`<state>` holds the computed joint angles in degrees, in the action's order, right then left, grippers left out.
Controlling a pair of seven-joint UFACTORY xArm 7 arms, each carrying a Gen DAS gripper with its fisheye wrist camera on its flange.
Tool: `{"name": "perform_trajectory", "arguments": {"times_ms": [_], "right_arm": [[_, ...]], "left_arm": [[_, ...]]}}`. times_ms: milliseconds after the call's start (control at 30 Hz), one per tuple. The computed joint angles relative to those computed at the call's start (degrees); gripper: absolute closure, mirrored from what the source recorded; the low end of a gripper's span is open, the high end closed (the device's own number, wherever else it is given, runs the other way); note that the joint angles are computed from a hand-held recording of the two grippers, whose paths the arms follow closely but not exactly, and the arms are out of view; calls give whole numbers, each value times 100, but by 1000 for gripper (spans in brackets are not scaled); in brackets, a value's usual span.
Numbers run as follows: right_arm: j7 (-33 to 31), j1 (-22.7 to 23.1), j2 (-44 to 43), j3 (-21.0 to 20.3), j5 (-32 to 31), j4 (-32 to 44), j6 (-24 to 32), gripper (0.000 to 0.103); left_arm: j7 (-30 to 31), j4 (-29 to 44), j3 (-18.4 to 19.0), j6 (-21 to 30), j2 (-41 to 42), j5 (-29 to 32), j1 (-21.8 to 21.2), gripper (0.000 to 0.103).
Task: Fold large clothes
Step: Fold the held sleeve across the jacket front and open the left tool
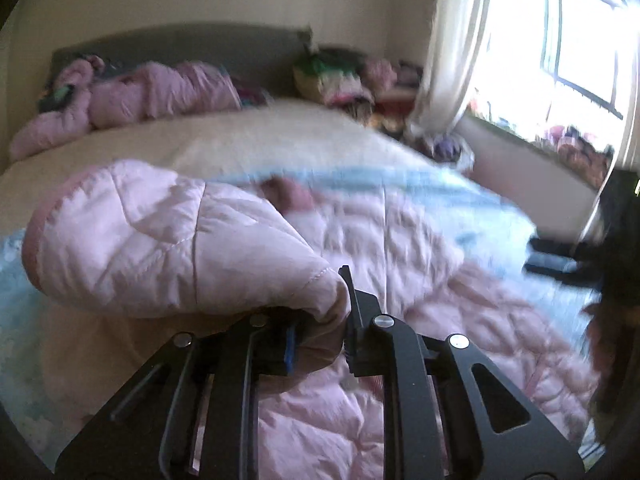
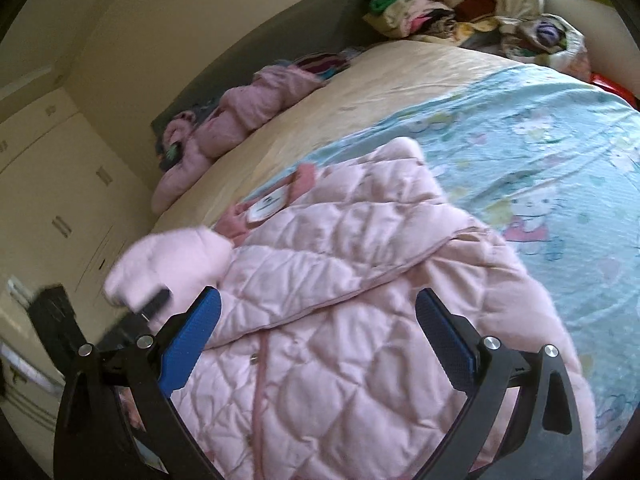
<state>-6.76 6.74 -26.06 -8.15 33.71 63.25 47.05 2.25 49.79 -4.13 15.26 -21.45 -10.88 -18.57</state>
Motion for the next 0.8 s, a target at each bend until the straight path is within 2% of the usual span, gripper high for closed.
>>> {"name": "perform_trajectory", "arguments": {"times_ms": [133, 267, 367, 400, 500, 567, 633, 700, 767, 800], "right_arm": [[20, -88, 3, -72, -27, -10, 3, 6], [25, -134, 12, -114, -27, -4, 1, 6], [34, -151, -5, -149, 15, 0, 10, 6], [46, -172, -17, -149, 4, -6, 3, 6], [67, -208, -32, -165, -11, -4, 2, 6], [90, -238, -49, -185, -20, -9, 0, 6], [123, -276, -70, -196, -53, -16, -12, 6], [135, -306, -61, -230, -74, -4, -9, 6], [153, -339, -51, -252, -96, 8, 2, 6], [161, -350, -48, -256, -103, 14, 11, 6]], "left_arm": [[-526, 0, -803, 213, 80, 1228, 628, 91], [-605, 6, -977, 413, 153, 1834, 603, 88], [-889, -37, -1386, 528, 40, 2841, 928, 87], [-930, -12, -1402, 563, 46, 2943, 901, 87], [-667, 30, -1159, 640, 66, 2788, 554, 80], [-655, 63, -1235, 655, 97, 2977, 571, 73], [-687, 83, -1236, 702, 104, 2989, 519, 69], [-644, 77, -1083, 614, 93, 2727, 355, 58], [-458, 27, -846, 434, 11, 2304, 99, 38], [-300, 14, -695, 344, -38, 2024, -74, 34]]}}
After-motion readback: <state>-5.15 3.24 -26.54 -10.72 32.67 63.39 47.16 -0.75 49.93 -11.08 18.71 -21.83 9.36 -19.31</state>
